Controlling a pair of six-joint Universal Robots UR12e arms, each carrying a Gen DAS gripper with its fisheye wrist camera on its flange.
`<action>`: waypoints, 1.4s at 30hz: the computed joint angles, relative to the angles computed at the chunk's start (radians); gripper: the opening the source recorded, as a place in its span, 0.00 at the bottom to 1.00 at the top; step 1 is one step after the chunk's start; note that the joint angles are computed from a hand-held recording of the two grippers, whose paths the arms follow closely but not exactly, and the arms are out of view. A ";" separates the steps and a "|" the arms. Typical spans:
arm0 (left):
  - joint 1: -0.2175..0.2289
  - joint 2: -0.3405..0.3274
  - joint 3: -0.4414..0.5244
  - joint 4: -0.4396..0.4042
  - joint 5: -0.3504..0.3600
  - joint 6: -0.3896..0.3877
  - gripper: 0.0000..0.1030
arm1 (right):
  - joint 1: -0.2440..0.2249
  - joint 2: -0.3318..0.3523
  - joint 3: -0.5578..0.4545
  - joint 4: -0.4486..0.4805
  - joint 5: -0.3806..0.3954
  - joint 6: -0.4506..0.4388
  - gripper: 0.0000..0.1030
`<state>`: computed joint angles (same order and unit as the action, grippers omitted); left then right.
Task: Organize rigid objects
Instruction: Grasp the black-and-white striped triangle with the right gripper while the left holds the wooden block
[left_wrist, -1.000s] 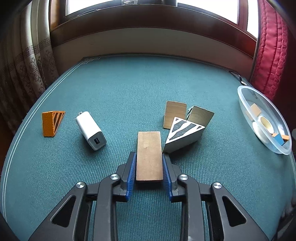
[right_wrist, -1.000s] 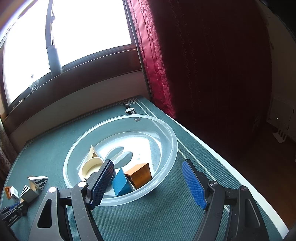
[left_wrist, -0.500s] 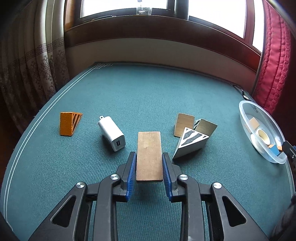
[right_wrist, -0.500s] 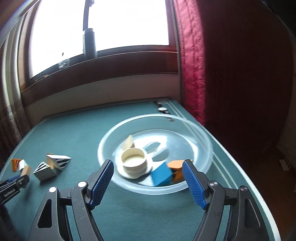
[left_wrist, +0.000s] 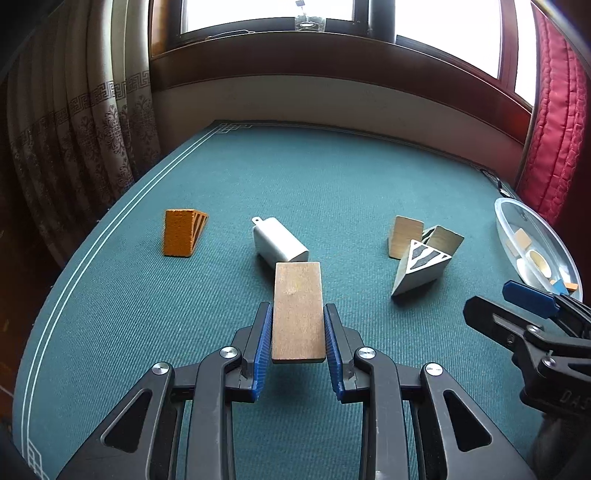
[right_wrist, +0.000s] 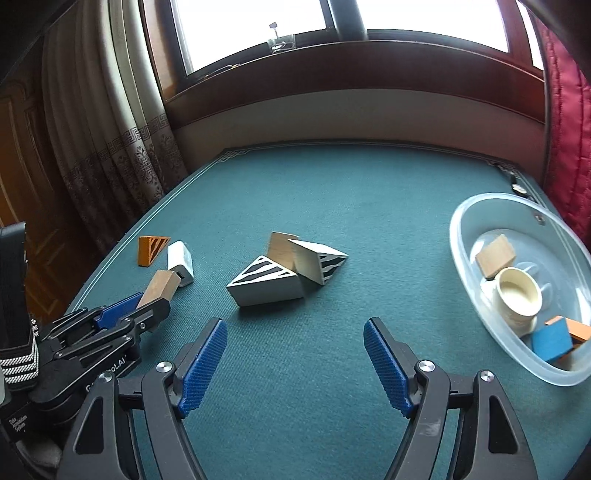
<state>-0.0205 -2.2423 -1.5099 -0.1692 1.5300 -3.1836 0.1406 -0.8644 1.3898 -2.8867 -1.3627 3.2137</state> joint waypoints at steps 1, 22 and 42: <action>0.002 0.000 0.000 -0.003 0.001 -0.002 0.27 | 0.001 0.008 -0.015 0.019 0.010 0.002 0.77; 0.006 -0.013 0.014 -0.035 0.011 -0.023 0.27 | 0.025 0.088 -0.174 0.175 -0.009 -0.051 0.65; -0.001 -0.015 0.014 -0.029 0.024 -0.019 0.27 | 0.000 0.001 -0.016 0.059 0.021 0.011 0.49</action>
